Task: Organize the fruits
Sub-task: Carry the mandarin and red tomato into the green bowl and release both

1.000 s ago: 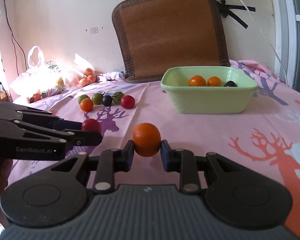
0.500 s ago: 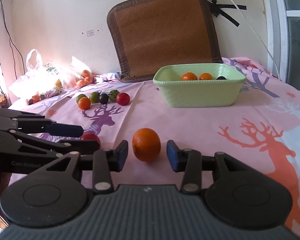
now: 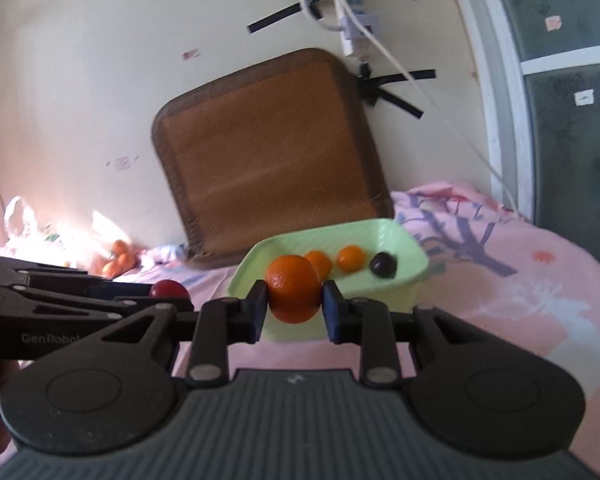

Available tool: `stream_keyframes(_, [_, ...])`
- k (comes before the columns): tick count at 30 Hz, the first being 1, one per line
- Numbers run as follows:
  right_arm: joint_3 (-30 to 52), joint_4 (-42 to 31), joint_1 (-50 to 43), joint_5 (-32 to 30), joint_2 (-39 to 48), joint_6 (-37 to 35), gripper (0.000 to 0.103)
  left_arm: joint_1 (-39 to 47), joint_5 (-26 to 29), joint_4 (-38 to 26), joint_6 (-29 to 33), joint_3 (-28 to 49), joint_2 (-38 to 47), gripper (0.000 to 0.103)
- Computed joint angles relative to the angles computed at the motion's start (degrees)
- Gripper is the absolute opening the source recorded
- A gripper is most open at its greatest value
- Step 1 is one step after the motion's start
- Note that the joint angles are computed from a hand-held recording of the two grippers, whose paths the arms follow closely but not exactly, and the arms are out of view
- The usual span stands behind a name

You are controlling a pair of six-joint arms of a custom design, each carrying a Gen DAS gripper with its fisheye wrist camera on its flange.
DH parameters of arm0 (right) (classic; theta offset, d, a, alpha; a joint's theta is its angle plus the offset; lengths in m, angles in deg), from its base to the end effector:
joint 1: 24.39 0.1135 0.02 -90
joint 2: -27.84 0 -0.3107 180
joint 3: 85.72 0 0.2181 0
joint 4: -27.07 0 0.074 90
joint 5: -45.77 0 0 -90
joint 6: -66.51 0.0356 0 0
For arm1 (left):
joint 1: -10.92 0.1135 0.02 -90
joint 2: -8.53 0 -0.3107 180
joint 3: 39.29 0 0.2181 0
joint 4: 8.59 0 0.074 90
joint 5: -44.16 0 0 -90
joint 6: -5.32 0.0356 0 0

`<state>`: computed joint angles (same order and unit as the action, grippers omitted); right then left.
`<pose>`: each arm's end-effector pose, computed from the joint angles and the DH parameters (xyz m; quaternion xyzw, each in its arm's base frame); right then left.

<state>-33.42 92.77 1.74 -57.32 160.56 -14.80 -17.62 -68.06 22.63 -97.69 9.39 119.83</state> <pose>0.3306 0.1712 0.0991 -0.1881 0.7671 0.2677 0.5519 0.2915 -0.1432 0.1536 0.0222 0.8606 -0.0132 0.5086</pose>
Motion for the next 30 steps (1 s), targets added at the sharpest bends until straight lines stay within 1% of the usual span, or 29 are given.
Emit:
stream_keyframes(2, [5.06,-4.31,-0.72,1.75,0.81,0.41,0.032,2.2,1.86,-3.13,0.02,6.0,3.0,0.03])
stream_keyframes(4, [9.85,-9.25,-1.4,3.21,2.0,0.43,0.032,3.46,2.42,-5.86,0.24,10.97,5.99,0.03])
stream_keyframes(7, [13.48,-12.73,-1.9,3.97,3.58,-0.13,0.032,5.32,3.59,-8.98,0.6,16.31,9.45,0.031])
stream_keyframes(11, [13.9,-10.91,-1.15,5.73,5.11,-2.1,0.033,6.65,4.59,-12.74,0.16,21.35,12.81,0.033])
stream_keyframes(14, [14.2,-10.61,-0.65,6.28,5.51,-3.22,0.034,6.77,4.33,-13.55,-0.49,22.68,13.91,0.049])
stream_keyframes(16, [13.84,-9.99,-0.49,6.37,5.52,-3.59,0.034,6.87,4.53,-13.27,-0.71,22.05,13.52,0.05])
stream_keyframes(17, [13.62,-9.53,-0.66,5.91,5.55,-3.47,0.034,6.89,4.56,-13.17,-1.24,20.96,12.56,0.05])
stream_keyframes(19, [13.53,-8.68,-1.01,5.35,5.75,-2.6,0.034,7.12,5.62,-8.72,-2.33,15.46,9.42,0.05])
stream_keyframes(22, [13.03,-6.66,-1.81,4.09,6.17,-0.57,0.034,8.24,6.03,1.85,-3.62,2.2,2.42,0.05])
stream_keyframes(25, [12.15,-5.05,-2.46,3.17,6.2,1.47,0.034,11.13,3.99,11.4,-4.57,-11.99,-4.5,0.05])
stream_keyframes(27, [10.16,-2.26,-2.46,2.91,5.81,3.15,0.033,13.8,0.89,14.42,-4.17,-19.52,-8.15,0.05])
stream_keyframes(29, [7.12,1.75,-2.03,2.0,5.26,4.2,0.033,16.74,-1.95,15.75,-3.45,-25.12,-10.37,0.05])
stream_keyframes(30, [5.47,3.27,-1.4,1.21,4.66,4.27,0.033,18.39,-2.43,16.62,-3.52,-27.45,-10.84,0.05])
